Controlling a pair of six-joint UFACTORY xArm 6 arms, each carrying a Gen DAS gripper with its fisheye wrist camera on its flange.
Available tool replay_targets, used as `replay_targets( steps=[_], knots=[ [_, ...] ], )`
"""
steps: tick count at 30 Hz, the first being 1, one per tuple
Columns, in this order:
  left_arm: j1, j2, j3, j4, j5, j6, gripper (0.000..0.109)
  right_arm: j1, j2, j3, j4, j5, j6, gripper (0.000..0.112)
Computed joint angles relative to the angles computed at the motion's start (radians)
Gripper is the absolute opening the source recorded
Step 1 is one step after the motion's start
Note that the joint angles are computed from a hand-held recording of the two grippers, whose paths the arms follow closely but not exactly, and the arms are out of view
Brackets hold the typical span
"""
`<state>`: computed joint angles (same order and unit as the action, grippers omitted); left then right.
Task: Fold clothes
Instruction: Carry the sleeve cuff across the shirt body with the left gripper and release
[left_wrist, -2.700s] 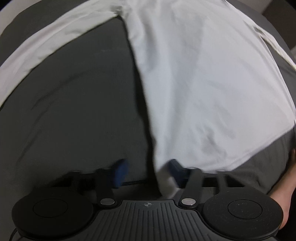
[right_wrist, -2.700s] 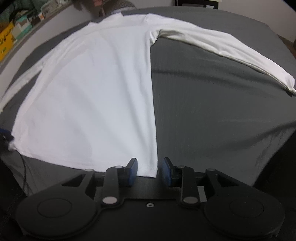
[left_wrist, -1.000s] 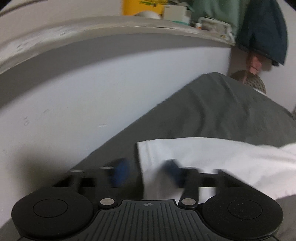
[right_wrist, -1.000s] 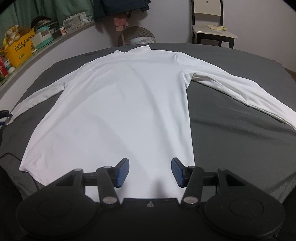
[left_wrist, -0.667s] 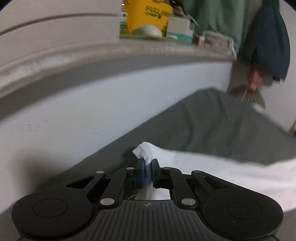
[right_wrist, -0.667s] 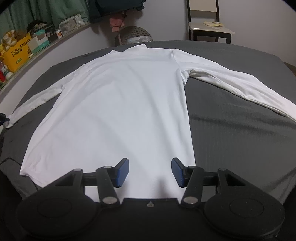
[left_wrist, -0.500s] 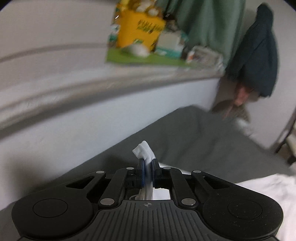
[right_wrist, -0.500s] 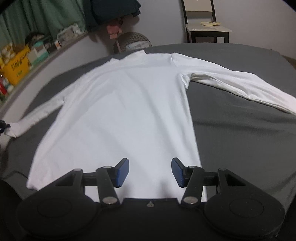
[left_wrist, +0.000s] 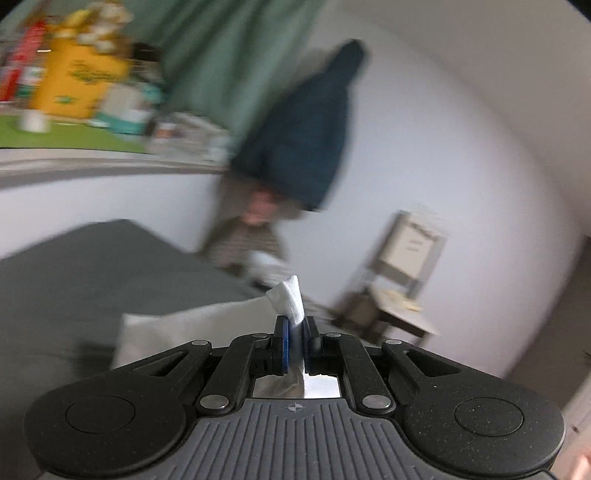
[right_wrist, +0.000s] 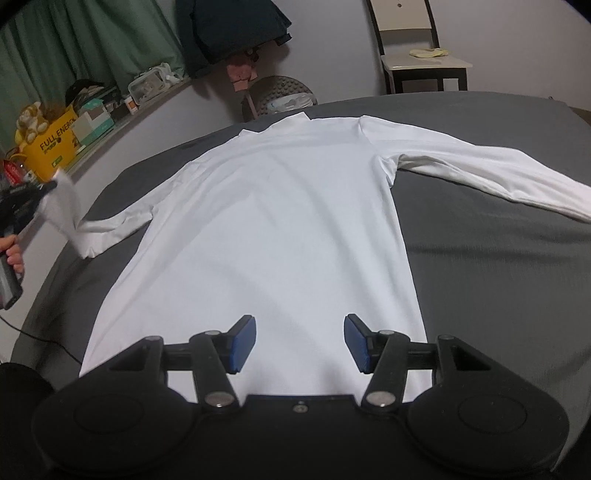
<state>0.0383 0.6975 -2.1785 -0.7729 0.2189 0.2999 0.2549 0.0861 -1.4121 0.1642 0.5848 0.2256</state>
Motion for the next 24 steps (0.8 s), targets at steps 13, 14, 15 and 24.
replay_targets(
  steps=[13,14,15,24],
  knots=[
    [-0.166,0.019,0.047,-0.353,0.343,0.563,0.007,0.001,0.093,-0.069,0.08,-0.179,0.106,0.059],
    [-0.165,0.014,0.064,-0.349,0.357,0.56,0.007,0.006,0.124,-0.1,0.129,-0.19,0.074,0.066],
    [-0.165,0.013,0.071,-0.337,0.362,0.564,0.007,0.012,0.16,-0.137,0.185,-0.201,0.042,0.07],
    [-0.198,0.0,0.118,-0.144,0.34,0.591,0.007,0.018,0.527,-0.655,0.368,0.049,0.069,0.078]
  ],
)
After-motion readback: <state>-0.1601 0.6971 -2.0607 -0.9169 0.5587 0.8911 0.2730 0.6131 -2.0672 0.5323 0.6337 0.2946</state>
